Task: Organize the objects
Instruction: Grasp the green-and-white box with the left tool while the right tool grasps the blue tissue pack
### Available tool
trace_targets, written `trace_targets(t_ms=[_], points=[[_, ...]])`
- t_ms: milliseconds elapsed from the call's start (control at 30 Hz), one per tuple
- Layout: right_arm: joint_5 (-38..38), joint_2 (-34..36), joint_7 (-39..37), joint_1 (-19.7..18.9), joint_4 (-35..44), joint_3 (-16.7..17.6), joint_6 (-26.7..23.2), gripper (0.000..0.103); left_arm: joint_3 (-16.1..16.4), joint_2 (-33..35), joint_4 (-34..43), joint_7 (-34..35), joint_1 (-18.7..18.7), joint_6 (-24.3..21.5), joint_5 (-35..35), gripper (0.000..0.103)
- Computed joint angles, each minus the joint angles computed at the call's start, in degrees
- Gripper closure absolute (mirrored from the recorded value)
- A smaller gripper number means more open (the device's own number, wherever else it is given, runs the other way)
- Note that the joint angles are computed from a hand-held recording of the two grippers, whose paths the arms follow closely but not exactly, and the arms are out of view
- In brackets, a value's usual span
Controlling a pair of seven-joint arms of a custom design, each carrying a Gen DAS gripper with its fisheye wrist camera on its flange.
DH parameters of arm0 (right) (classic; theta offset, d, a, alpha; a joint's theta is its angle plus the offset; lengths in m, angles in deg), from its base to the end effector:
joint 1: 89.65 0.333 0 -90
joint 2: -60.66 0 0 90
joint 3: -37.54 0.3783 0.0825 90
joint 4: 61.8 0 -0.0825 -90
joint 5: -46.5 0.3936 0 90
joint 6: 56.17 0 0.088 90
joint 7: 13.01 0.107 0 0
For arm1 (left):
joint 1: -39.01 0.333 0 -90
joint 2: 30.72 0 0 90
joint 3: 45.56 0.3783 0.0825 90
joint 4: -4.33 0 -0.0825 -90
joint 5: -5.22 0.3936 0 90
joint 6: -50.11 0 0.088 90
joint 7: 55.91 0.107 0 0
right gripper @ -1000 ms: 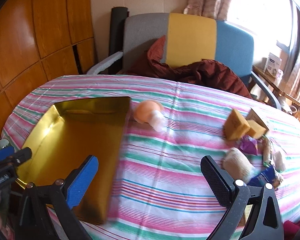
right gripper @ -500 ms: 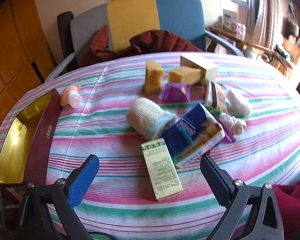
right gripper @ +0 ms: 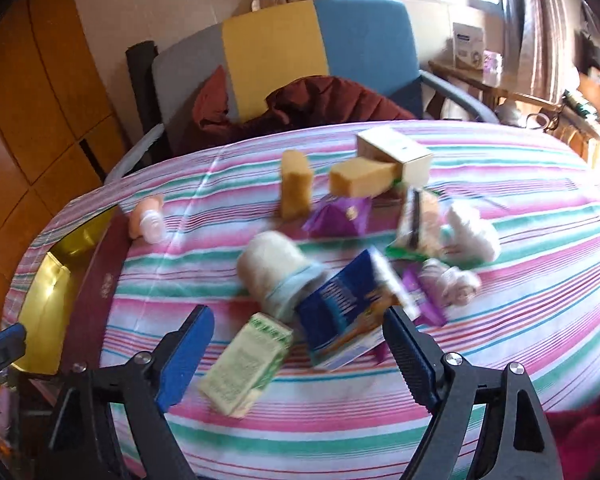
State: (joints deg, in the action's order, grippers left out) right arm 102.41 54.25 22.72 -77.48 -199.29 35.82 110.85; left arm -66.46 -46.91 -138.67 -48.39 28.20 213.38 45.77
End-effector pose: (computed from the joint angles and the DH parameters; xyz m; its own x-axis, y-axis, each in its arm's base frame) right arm 0.5078 0.0413 0.4661 0.2874 -0.9454 -0.1534 -0.7411 -0.1180 -0.6609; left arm 0.3751 -0.2843 0.4929 0.1445 -0.9562 0.2547 -0.7297 -0.2768 -0.6253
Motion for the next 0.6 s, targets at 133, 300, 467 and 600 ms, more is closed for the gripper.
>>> trace_targets(t_ms=[133,300,467,600], points=[[-19.84,3.8,9.04,-3.98,3.36,0.59,-0.9,0.019,1.6,3.48,1.01,2.3,-1.55,6.83,-2.04,0.038],[-29.29,7.64,7.41,-5.26,8.16,0.62,-10.21,0.028,5.65,8.05,2.58,12.72,-7.29,10.63,-15.0,0.038],[-23.1,9.92,1.99,-6.91,10.07,1.26,-13.58,0.036,3.63,11.12,7.17,16.49,-6.85,5.29,-14.0,0.038],[-14.39,9.42,-2.48,-8.12,11.04,1.27,-15.48,0.063,3.81,14.14,10.1,20.14,-7.91,3.49,-15.04,0.038]])
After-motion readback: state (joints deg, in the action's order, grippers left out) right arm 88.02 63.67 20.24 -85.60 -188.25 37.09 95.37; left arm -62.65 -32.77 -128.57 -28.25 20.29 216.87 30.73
